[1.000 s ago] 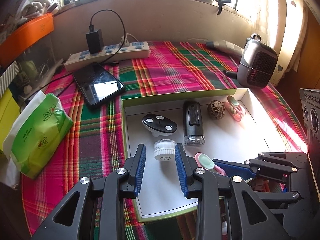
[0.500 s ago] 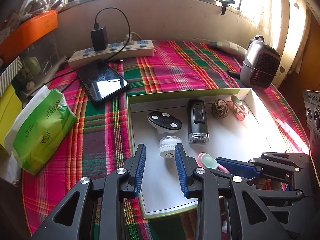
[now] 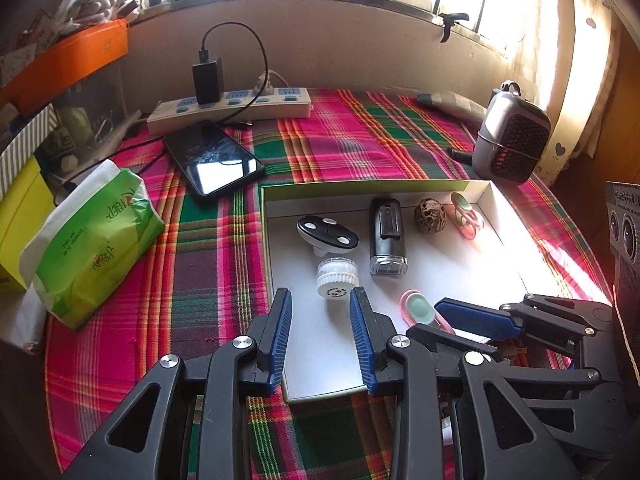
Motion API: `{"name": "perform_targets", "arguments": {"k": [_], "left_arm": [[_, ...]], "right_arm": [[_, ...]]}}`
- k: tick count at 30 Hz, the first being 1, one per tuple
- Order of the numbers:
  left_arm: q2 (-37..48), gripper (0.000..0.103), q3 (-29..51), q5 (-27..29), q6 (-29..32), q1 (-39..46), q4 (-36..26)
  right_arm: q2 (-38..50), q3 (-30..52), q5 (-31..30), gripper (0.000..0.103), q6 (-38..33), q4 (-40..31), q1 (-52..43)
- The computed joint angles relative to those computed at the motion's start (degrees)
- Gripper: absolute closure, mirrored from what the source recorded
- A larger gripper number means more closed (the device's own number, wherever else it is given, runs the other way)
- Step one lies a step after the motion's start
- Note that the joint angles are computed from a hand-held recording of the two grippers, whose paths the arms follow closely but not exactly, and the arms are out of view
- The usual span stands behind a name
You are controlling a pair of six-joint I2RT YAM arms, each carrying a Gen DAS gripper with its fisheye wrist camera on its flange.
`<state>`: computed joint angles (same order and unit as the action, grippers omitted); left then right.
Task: Organize objects
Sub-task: 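Open both grippers to release the white cap and pink holder in the box, then withdraw both grippers from the box toward the remaining items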
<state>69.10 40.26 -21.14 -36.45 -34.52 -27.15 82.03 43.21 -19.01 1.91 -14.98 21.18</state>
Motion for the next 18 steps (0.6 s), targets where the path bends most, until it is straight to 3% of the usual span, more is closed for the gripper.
{"name": "perform_targets", "arguments": {"k": [18], "left_arm": [[-7.4,0.075,-3.6,-4.5,-8.6,-8.8,-4.4]], "right_arm": [[-9.5,-5.9,2.6,0.074,0.7,1.3,2.1]]}}
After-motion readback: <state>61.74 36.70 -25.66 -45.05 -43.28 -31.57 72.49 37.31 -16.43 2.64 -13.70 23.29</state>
